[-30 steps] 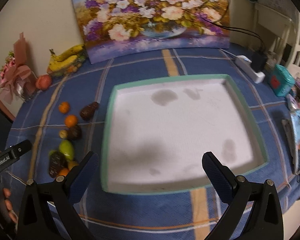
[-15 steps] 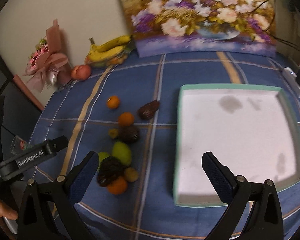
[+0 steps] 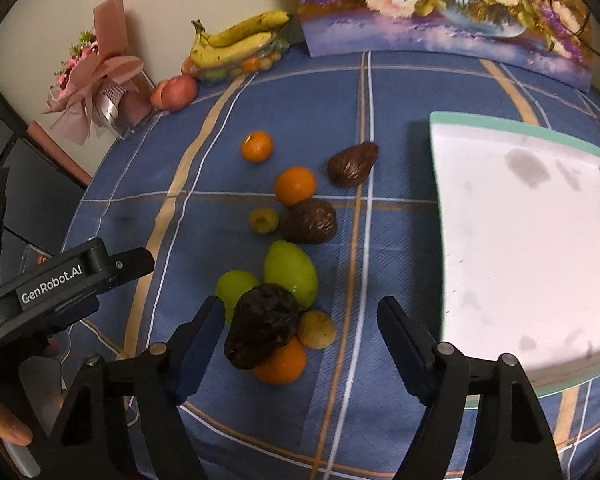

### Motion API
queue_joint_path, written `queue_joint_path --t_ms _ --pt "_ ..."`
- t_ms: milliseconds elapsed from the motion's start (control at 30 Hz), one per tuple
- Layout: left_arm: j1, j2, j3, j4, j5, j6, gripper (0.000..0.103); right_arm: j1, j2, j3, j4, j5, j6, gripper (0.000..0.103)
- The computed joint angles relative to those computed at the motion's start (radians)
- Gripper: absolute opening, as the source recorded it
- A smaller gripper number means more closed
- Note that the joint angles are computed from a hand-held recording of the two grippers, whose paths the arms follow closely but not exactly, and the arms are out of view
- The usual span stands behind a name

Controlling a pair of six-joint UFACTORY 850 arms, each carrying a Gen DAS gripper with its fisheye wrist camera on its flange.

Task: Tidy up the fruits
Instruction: 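Lower the right gripper onto the dark date and close on it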

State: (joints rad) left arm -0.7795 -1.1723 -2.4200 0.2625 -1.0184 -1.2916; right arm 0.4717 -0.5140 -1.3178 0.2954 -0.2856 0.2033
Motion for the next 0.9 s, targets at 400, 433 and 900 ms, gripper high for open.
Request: queue_joint_path --t_ms 400,433,900 --pt "0.008 0.025 0.062 -0.024 0.054 -0.036 0.098 0.001 -0.042 -0.04 0.251 -0.03 -0.242 0.042" --pt "0.008 0.025 0.062 -0.028 0.06 -0.034 0.097 0.002 -0.041 -0.038 0.248 -0.027 -0.24 0.042" --pt "-0.005 -0.016 -0.016 -0.128 0.13 0.088 0.084 -0.037 0.039 0.03 0.32 -0.006 -0.31 0.04"
